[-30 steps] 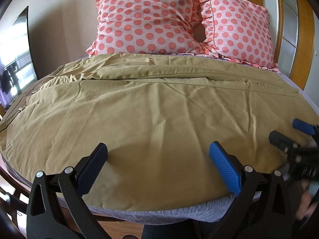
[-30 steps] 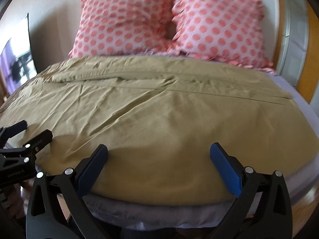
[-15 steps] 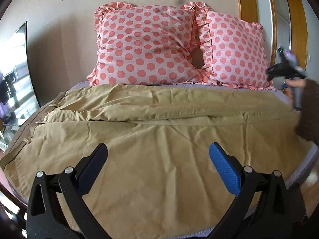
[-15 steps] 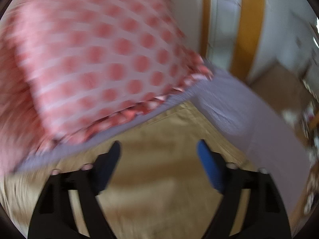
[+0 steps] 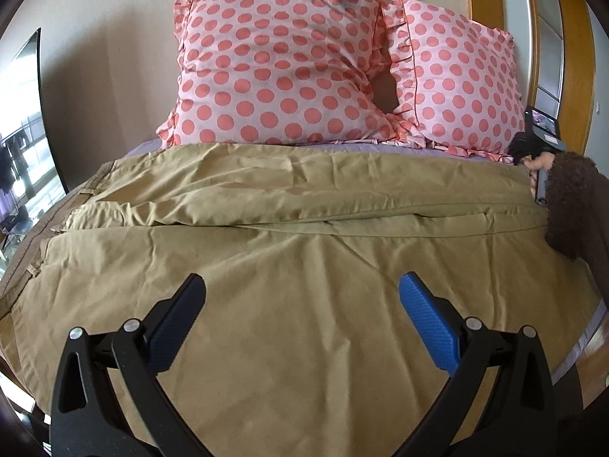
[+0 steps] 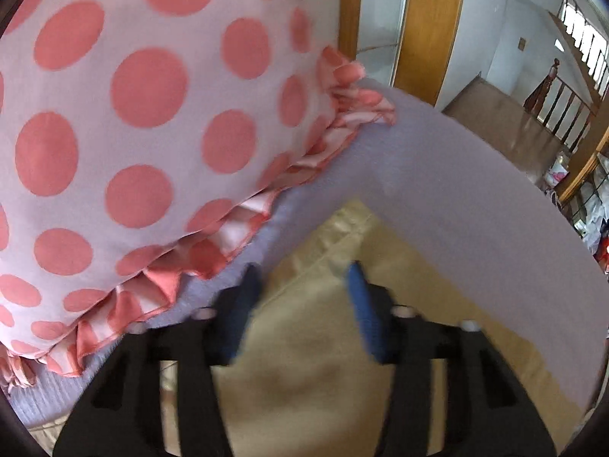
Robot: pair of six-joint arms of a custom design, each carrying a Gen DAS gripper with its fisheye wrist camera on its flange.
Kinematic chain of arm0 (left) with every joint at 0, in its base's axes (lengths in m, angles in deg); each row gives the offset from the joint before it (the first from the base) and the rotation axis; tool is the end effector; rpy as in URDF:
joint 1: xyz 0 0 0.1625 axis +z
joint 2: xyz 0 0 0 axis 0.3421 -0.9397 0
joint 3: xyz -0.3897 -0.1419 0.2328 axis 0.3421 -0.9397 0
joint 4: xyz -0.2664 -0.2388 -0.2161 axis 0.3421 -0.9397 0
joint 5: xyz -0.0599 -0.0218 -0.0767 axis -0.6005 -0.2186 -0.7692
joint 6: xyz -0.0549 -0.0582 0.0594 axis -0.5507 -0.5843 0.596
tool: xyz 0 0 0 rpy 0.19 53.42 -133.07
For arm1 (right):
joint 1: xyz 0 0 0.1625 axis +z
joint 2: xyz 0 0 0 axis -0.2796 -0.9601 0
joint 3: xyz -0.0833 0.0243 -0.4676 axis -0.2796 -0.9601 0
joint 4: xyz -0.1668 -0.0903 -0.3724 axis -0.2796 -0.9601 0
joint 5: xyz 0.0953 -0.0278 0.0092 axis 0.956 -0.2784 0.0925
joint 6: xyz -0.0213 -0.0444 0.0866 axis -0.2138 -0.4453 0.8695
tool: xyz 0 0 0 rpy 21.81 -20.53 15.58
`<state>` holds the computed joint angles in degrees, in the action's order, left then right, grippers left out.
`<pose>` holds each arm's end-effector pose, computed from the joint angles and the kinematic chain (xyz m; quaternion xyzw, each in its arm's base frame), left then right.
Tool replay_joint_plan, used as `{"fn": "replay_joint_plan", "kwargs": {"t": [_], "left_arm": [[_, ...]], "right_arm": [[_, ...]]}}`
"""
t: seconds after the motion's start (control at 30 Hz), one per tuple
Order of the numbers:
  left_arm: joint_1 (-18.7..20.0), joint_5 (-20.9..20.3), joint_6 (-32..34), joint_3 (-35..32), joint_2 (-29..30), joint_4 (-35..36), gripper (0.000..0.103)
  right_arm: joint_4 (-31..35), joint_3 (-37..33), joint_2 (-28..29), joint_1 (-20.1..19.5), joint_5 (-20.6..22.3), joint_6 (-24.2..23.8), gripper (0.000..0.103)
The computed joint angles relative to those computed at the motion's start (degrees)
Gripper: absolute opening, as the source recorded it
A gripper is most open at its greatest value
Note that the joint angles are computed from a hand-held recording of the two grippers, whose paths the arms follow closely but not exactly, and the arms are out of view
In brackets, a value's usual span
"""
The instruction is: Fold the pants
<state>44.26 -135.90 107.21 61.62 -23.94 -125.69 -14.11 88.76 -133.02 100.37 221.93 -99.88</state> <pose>-0.0838 -0.5705 0.1581 0.4063 0.8361 -0.3024 0.2107 -0.0230 -0.6059 0.2733 -0.4415 -0.6343 0.4431 0.4542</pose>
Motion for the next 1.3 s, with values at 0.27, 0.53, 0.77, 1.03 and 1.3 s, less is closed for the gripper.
{"fn": "replay_joint_plan", "kwargs": {"t": [0.27, 0.53, 0.77, 1.03, 1.3], "left_arm": [[0.07, -0.48, -0.68, 1.72, -2.04, -2.92, 0.101], [1.49, -4.13, -4.19, 1.43, -4.45, -5.84, 0.101], [3.68, -12.31, -6.85, -3.09, -7.07, 4.58, 0.101], [5.99, -16.23, -15.1, -13.79, -5.86, 17.72, 0.101], [6.97, -7.32, -24.75, -37.42, 6.59, 37.04, 0.086]], "right_arm": [[-32.98, 28.0, -20.11, -4.68, -26.0, -10.36, 0.005], [-64.89, 62.34, -32.62, 3.86, -35.75, -8.98, 0.005], [-60.17, 67.87, -31.39, 0.04, -41.87, 8.2, 0.046], [-62.43, 67.47, -31.06, -1.86, -43.44, 5.94, 0.008], [-77.37, 74.99, -35.04, -6.34, -52.05, 1.72, 0.004]]}}
